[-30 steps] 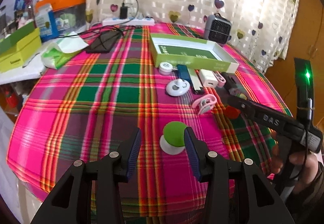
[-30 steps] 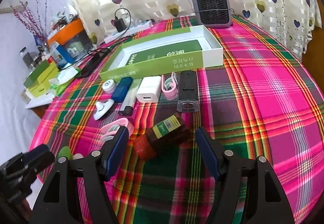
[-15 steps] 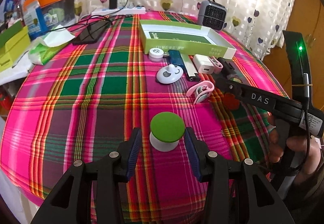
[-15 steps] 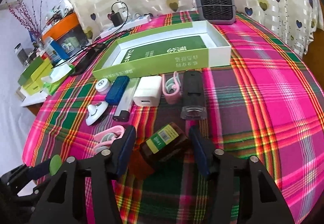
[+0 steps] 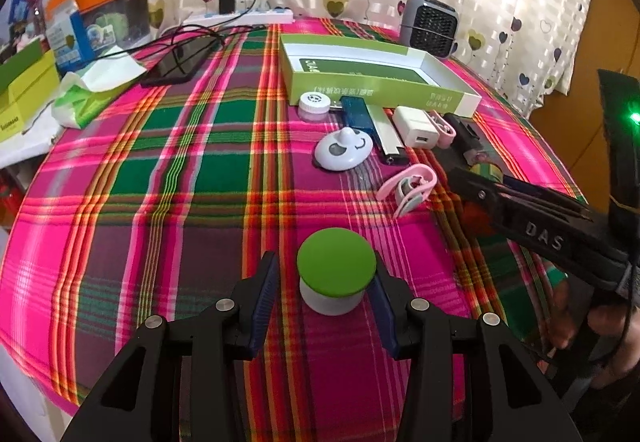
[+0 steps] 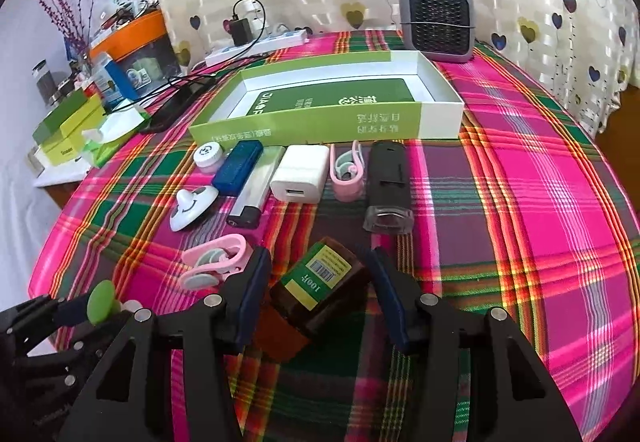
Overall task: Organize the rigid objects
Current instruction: 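Grasp the green-capped white container with the left tool while the right tool grasps the brown bottle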
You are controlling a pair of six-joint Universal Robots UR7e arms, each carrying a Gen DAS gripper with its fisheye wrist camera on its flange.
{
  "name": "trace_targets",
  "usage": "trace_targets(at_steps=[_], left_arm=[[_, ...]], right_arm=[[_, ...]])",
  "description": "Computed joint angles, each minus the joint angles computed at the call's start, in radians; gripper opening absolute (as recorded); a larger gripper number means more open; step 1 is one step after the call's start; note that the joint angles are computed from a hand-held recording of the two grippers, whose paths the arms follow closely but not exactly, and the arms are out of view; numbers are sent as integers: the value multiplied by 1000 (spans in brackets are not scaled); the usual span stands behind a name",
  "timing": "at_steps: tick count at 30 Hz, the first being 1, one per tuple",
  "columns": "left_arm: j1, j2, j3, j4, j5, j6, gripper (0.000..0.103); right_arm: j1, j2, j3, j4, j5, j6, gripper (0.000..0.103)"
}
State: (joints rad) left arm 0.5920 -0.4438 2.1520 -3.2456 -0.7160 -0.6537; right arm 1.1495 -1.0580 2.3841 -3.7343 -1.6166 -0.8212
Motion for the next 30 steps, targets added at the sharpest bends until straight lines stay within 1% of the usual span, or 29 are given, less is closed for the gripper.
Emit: trace_targets(at_steps=[8, 9, 10, 12, 15, 20, 23, 24, 26, 28, 30], left_arm=[[11, 6, 3, -54, -7, 19, 43], [11, 6, 3, -56, -8, 18, 43], [11, 6, 3, -57, -9, 20, 43], [11, 6, 3, -57, -9, 19, 43], [10, 7, 3, -56, -8, 18, 43], [12, 7, 1, -61, -10, 17, 43], [13, 8, 0, -69, -15, 19, 42], [13, 7, 0, -68, -15, 20, 42], [14, 6, -1, -69, -16, 22, 42], [14, 7, -1, -74, -15, 24, 39], [16, 8, -4, -79, -16, 29, 33]], right_arm=[[-5, 13, 20, -67, -2, 10, 53], [-7, 15, 24, -76, 9, -1, 53], [-10, 18, 27, -78, 27, -30, 53], [-6, 20, 23, -60, 27, -54, 53], [-12, 1, 19, -2, 50, -57, 53], [-9, 12, 23, -24, 47, -59, 52], [1, 28, 23, -37, 25, -67, 44], [1, 28, 23, -35, 25, -68, 39], [2, 32, 23, -42, 22, -68, 37], [3, 33, 23, -42, 21, -64, 37], [6, 36, 21, -47, 15, -62, 36]])
